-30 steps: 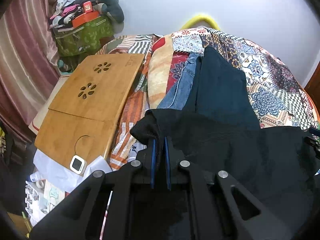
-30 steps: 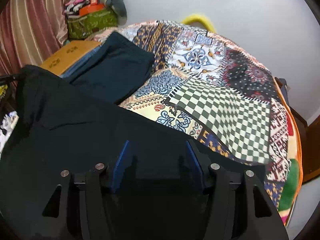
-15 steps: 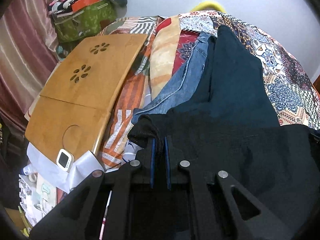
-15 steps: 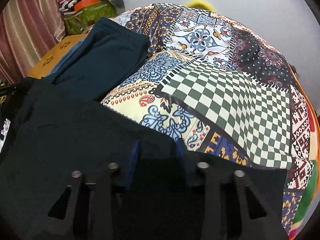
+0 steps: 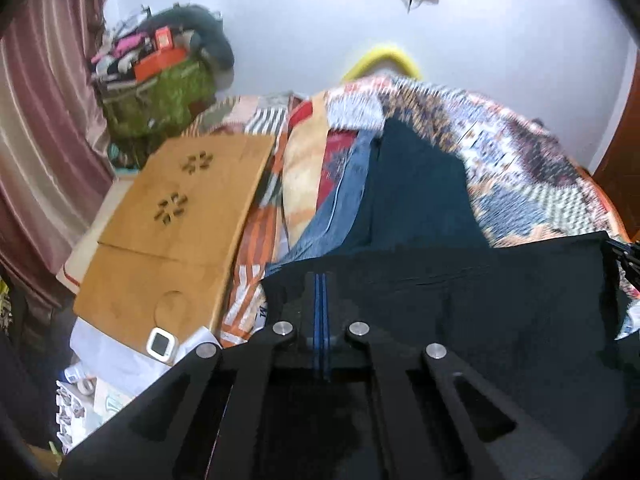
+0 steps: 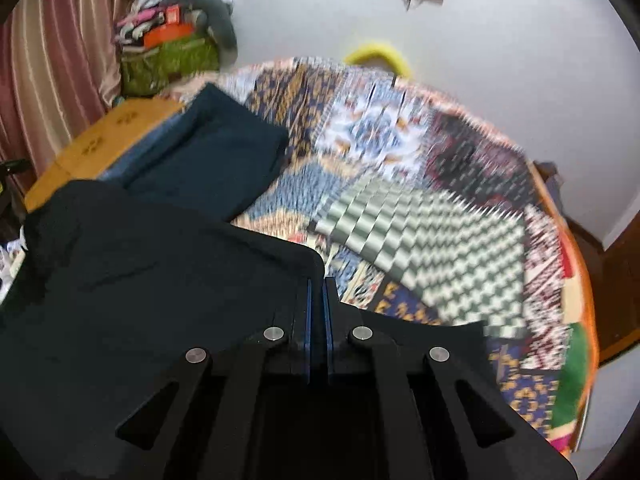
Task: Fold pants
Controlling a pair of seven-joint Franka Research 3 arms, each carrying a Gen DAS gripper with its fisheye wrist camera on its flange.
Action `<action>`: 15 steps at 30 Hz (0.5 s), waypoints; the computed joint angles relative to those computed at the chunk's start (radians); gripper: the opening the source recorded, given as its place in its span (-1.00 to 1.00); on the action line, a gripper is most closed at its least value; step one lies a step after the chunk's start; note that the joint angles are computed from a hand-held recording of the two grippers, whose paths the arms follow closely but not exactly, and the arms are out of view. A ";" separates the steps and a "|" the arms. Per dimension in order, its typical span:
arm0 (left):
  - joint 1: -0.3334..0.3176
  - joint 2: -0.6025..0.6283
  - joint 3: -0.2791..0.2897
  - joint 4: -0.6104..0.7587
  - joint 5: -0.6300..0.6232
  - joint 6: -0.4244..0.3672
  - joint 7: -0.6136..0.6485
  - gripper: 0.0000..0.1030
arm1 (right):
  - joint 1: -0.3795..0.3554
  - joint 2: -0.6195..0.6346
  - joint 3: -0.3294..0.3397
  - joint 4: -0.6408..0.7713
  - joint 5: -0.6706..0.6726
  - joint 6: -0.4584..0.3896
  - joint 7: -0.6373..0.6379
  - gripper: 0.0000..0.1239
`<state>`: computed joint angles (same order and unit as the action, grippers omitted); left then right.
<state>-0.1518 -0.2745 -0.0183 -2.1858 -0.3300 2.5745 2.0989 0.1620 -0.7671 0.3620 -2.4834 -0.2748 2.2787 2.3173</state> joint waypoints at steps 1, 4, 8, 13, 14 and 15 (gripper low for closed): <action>-0.004 -0.022 0.009 -0.006 -0.015 -0.009 0.018 -1.00 | 0.006 -0.013 0.004 0.010 0.000 -0.015 -0.002 -0.93; -0.014 -0.095 0.034 -0.035 -0.036 -0.046 0.052 -1.00 | 0.024 -0.050 0.038 0.042 -0.009 -0.072 -0.011 -0.93; -0.008 -0.113 0.060 -0.016 -0.045 -0.184 0.036 -0.95 | 0.060 -0.070 0.070 0.079 0.001 -0.125 -0.026 -0.93; 0.029 -0.049 0.036 0.031 -0.035 -0.292 -0.054 -0.09 | 0.080 -0.085 0.084 0.066 0.010 -0.151 -0.023 -0.93; 0.034 -0.028 0.032 0.045 -0.041 -0.299 -0.069 0.02 | 0.079 -0.088 0.080 0.058 0.011 -0.147 -0.019 -0.93; 0.040 0.004 0.027 0.067 -0.049 -0.305 -0.088 0.18 | 0.076 -0.089 0.075 0.048 0.014 -0.140 -0.011 -0.93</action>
